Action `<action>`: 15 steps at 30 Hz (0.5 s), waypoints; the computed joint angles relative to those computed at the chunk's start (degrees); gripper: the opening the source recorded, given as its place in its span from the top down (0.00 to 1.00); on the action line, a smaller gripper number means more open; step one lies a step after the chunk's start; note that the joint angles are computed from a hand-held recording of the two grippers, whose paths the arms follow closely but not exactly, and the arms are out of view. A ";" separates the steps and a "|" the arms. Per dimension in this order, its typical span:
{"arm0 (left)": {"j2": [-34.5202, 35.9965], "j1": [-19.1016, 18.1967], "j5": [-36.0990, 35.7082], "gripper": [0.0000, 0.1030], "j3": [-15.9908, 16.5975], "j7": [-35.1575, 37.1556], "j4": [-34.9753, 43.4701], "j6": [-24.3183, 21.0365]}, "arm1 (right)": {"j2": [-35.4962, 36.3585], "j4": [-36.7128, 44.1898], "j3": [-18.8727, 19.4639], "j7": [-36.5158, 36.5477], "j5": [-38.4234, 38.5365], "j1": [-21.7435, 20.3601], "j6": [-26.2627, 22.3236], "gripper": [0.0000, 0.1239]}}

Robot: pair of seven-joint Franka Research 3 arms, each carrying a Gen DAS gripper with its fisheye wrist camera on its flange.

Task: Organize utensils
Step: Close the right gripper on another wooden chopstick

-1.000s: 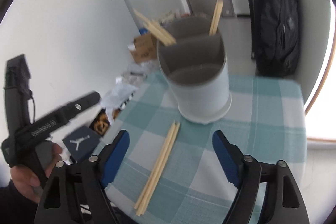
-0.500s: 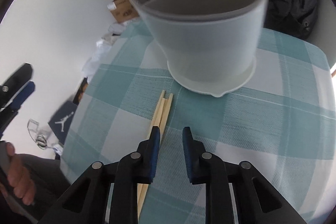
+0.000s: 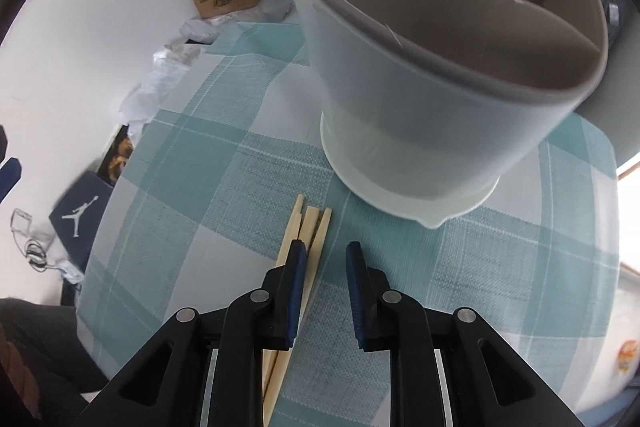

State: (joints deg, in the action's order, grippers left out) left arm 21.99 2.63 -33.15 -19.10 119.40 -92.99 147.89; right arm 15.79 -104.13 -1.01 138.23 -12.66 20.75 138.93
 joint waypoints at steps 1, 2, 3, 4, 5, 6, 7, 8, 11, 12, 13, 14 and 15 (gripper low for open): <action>0.00 -0.01 0.06 0.19 0.05 -0.23 0.06 -0.18 | -0.05 0.09 -0.01 0.04 0.03 0.02 -0.42 0.86; -0.02 0.07 -0.02 0.19 0.04 -0.26 0.09 -0.29 | -0.23 0.04 -0.07 0.39 -0.10 0.13 -1.09 0.89; -0.05 0.10 -0.02 0.19 0.09 -0.36 0.11 -0.33 | -0.21 0.21 0.02 0.36 0.19 0.06 -2.09 0.92; -0.04 0.10 0.01 0.19 0.17 -0.55 0.15 -0.33 | -0.72 -0.65 0.05 0.38 0.36 -0.11 -1.66 0.93; 0.08 0.14 -0.01 0.19 0.20 -0.71 0.34 -0.50 | -1.17 -1.40 0.12 0.42 0.32 -0.17 -1.09 0.93; 0.12 0.15 0.03 0.19 0.26 -1.03 0.46 -0.81 | -1.44 -1.74 0.22 0.20 0.21 -0.22 -1.12 0.93; 0.19 0.15 0.09 0.19 0.32 -1.43 0.62 -1.27 | -1.65 -1.85 0.34 -0.04 0.11 -0.22 -1.65 0.93; 0.29 0.10 0.23 0.19 0.39 -1.77 0.83 -1.66 | -1.96 -2.10 0.46 -0.12 0.08 -0.22 -1.94 0.93; 0.53 0.00 0.67 0.19 0.56 -2.53 1.28 -2.55 | -1.73 -1.49 0.61 -0.80 0.05 -0.52 -2.74 0.93; 0.45 0.01 0.70 0.19 0.53 -2.43 1.18 -2.49 | -0.97 -0.42 0.62 -1.03 0.00 -0.55 -3.24 0.93; 0.49 -0.14 0.89 0.19 0.60 -2.63 1.22 -2.31 | -0.32 0.55 0.58 -1.28 -0.08 -0.53 -3.84 0.93; 0.46 -0.19 1.08 0.19 0.63 -2.61 1.14 -2.12 | 0.42 1.63 0.49 -1.36 -0.38 -0.37 -4.46 0.93; 0.44 -0.22 1.27 0.19 0.67 -2.66 1.12 -2.07 | 1.27 2.75 0.38 -1.26 -0.79 -0.08 -4.95 0.93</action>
State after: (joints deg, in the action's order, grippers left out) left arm 22.44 2.41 -31.88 -18.44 116.74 -91.87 145.82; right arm 17.06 -101.38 -0.63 136.97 -13.44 20.67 133.98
